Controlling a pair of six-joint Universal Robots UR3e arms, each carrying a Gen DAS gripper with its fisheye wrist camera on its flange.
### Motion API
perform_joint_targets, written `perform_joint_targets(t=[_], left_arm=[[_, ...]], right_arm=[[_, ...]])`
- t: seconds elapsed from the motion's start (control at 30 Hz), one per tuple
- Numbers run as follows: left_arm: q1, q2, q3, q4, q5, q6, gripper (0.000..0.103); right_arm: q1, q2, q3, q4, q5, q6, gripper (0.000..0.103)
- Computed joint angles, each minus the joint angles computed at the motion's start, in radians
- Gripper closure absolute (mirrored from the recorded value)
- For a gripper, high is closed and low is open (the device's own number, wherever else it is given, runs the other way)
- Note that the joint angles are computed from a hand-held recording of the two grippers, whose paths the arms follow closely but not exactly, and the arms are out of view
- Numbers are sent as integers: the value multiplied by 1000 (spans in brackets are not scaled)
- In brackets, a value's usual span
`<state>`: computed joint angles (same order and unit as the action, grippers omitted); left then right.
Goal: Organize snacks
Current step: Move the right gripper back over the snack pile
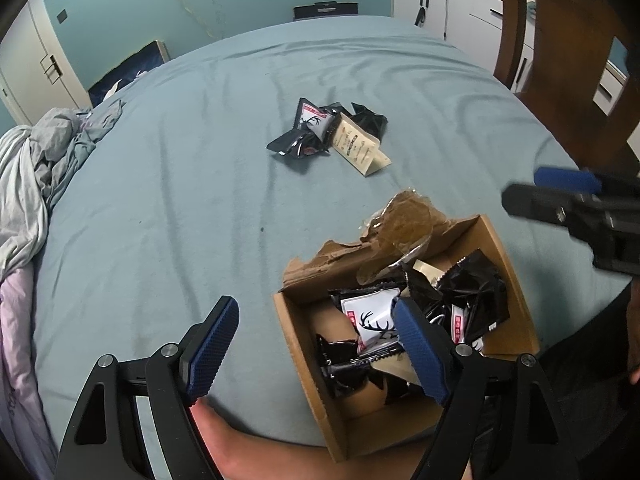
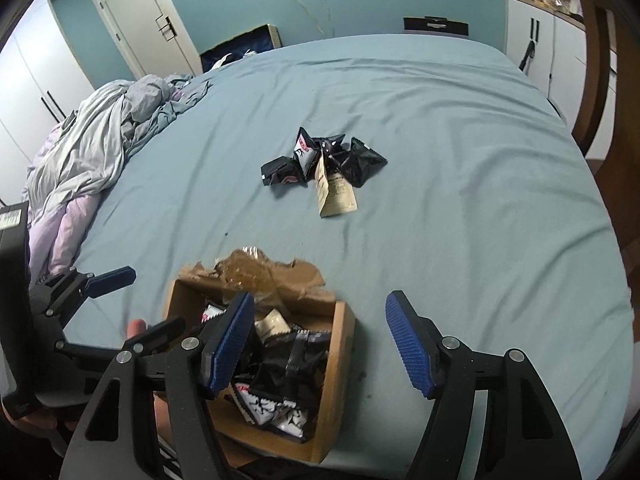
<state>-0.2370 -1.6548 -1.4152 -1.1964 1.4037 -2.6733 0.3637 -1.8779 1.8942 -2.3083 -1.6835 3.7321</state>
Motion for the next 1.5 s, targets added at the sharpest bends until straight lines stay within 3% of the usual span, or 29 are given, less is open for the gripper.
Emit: perform_joint_targets(t=[0.23,0.63,1.3,1.5], left_arm=[[-17,-22,18,8,20,-7,21],[-18,-69,54,7,38,-20,20],[42,-220,232,-71,4,-96,20],[56,-231,257,-92,-13,-109,20]], right_arm=[[-135,9,-28,28,91,-83,36],[-348,202,-168,86,239,-176,36],[-280,745,-634,111,271,-342,36],[-276,813,-717,125,330,-355,36]])
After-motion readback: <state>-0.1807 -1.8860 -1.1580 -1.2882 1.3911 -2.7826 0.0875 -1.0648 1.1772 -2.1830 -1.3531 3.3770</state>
